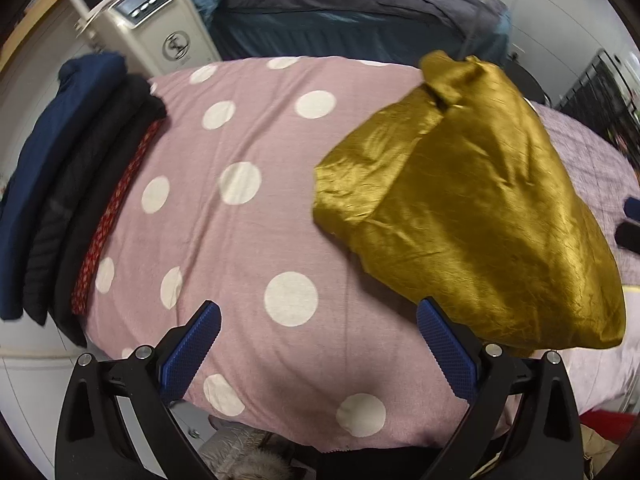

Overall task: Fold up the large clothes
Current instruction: 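Grasp the gold jacket with the right tool and lift it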

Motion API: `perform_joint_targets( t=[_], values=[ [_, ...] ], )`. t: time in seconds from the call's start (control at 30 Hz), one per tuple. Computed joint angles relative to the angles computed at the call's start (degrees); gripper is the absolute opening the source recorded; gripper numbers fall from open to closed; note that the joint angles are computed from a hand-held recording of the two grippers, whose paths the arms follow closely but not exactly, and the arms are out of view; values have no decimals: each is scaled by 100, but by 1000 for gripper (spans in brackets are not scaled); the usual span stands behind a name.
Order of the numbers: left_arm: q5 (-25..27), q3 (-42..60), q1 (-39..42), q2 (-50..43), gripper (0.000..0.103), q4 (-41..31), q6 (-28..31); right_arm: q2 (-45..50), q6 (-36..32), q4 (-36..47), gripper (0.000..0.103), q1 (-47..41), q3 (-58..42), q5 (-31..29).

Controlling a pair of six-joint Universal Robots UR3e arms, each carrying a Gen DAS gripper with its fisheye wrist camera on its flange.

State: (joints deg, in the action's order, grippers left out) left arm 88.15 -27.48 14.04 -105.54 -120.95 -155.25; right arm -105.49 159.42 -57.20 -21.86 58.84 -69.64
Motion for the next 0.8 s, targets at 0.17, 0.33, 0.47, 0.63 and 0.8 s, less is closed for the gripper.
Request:
perform_joint_targets(
  t=[0.17, 0.33, 0.47, 0.63, 0.8],
  values=[
    [-129, -791, 762, 501, 96, 141, 31, 2170, 1023, -1213, 82, 1277, -1369, -566],
    [-285, -1559, 1520, 1080, 96, 193, 95, 4409, 1570, -962, 81, 1724, -3465, -997],
    [-304, -1940, 1786, 1354, 96, 187, 197, 4411, 1616, -1248, 59, 1646, -2768, -1003],
    [-439, -1954, 1607, 1280, 96, 249, 322, 2361, 743, -1975, 11, 1222, 96, -677],
    [-639, -1402, 1025, 760, 96, 352, 318, -149, -390, -829, 7, 22, 2135, -412]
  ],
)
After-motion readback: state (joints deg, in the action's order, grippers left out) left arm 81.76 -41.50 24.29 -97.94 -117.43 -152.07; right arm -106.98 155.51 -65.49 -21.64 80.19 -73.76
